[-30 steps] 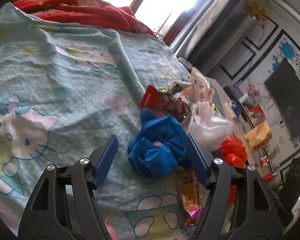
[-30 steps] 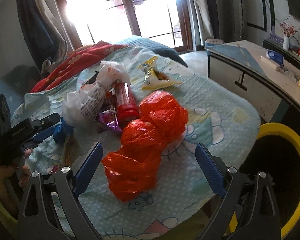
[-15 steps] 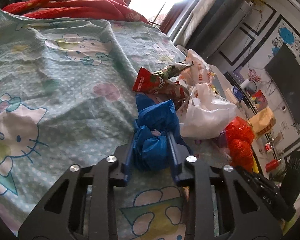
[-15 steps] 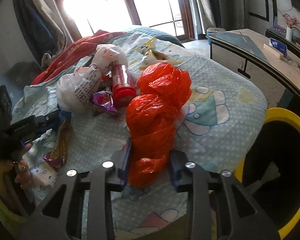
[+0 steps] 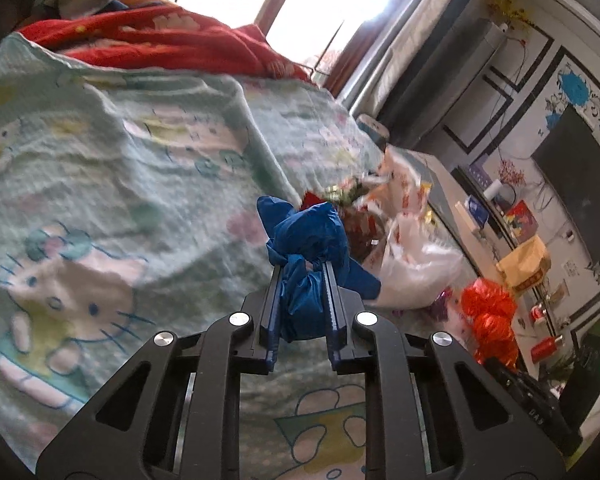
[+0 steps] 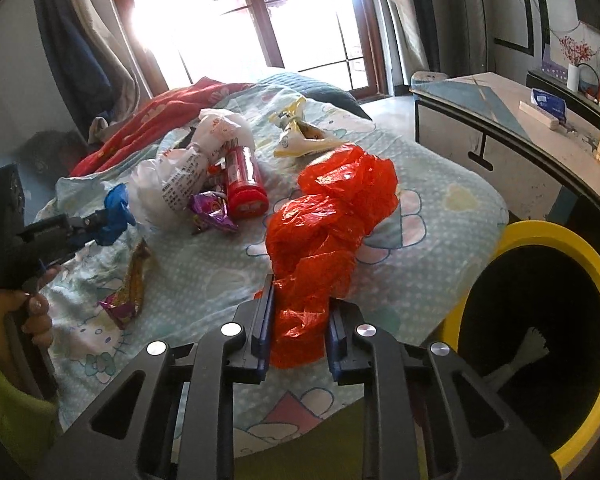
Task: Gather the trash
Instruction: 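Carry the blue and red plastic bags over the trash bin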
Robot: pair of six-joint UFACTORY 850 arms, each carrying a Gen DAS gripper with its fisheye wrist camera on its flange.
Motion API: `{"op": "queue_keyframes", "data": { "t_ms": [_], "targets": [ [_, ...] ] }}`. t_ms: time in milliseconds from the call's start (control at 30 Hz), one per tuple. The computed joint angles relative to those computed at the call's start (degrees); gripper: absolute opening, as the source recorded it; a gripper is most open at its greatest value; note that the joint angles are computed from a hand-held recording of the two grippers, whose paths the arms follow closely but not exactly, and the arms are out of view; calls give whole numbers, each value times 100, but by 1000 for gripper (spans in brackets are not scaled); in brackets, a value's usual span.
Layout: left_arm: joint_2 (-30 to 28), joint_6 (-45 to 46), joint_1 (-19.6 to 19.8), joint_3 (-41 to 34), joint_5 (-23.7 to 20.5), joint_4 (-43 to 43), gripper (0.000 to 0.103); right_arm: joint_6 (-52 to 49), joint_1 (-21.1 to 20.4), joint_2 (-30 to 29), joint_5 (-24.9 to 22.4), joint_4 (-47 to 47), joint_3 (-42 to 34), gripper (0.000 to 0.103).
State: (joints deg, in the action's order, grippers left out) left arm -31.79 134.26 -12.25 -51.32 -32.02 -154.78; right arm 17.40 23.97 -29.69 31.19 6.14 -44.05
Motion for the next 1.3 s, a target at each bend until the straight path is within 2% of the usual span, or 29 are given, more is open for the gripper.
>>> {"op": "queue_keyframes", "data": {
  "t_ms": [400,900,1300],
  "targets": [
    [404,132,-88,264,-425,-57,12,-147,-34,432,348,77,348,20],
    [689,303,-556,425,-770,-9,12,-281,-295,1040,601,189,894,20],
    [621,535,-1177,339,-758,10,12,-334,-643,1412,745,310,1307,20]
  ]
}}
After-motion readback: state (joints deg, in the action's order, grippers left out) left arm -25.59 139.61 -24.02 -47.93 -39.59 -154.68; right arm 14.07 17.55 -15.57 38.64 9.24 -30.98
